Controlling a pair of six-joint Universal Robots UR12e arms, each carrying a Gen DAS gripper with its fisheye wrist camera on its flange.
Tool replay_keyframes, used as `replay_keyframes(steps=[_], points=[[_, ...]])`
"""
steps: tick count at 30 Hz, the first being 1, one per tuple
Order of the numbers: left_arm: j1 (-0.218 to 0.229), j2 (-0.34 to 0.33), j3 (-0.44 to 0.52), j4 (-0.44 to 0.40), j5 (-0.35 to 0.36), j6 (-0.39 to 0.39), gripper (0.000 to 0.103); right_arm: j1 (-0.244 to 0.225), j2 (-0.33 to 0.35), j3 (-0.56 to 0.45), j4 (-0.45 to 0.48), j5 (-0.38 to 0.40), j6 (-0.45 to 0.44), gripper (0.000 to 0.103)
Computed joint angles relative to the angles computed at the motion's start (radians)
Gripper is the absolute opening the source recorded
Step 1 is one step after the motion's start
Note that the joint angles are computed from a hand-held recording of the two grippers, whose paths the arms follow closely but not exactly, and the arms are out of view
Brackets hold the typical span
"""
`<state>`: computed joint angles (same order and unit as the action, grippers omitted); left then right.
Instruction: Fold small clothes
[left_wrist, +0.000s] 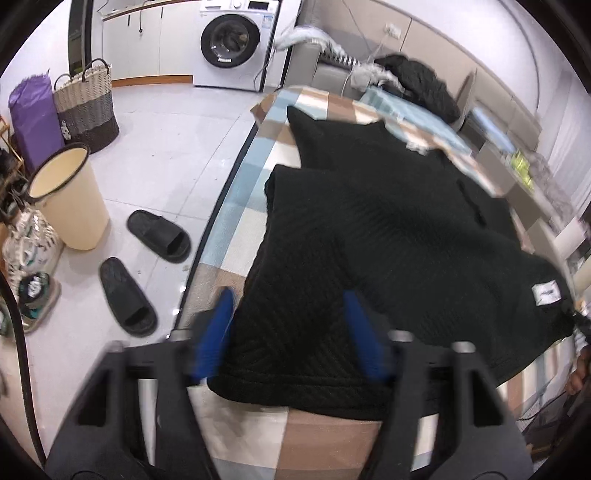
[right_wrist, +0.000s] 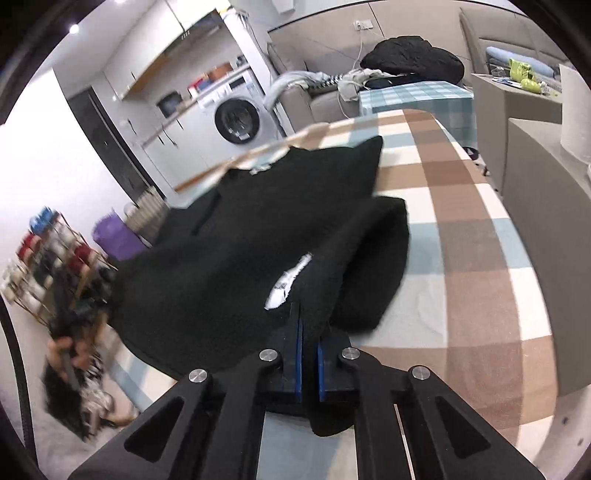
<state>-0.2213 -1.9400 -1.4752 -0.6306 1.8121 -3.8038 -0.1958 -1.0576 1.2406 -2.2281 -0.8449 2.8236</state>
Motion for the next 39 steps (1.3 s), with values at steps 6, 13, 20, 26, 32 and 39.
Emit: replay_keyframes(steps=[6,13,20,26,32,39], points=[[0.006,0.007,-0.016,0.077,0.000,-0.008,0.003,-0.005,0.010,0.009,-0.153,0.078,0.154,0.005],[0.025,-0.023,0.058,0.148,-0.029,0.038,0.003,-0.013,0.072,-0.069,-0.313,0.148,0.460,0.005],[0.060,-0.121,0.228,0.153,-0.035,0.089,0.003,0.022,0.180,-0.229,-0.402,0.033,0.719,0.005],[0.099,-0.233,0.411,0.004,-0.033,0.049,0.004,0.071,0.339,-0.512,-0.288,-0.146,0.850,0.016],[0.123,-0.255,0.438,-0.081,-0.074,0.016,0.029,0.080,0.358,-0.549,-0.235,-0.247,0.805,0.052],[0.103,-0.251,0.410,-0.101,-0.128,0.062,0.040,0.084,0.331,-0.513,-0.149,-0.199,0.696,0.052]])
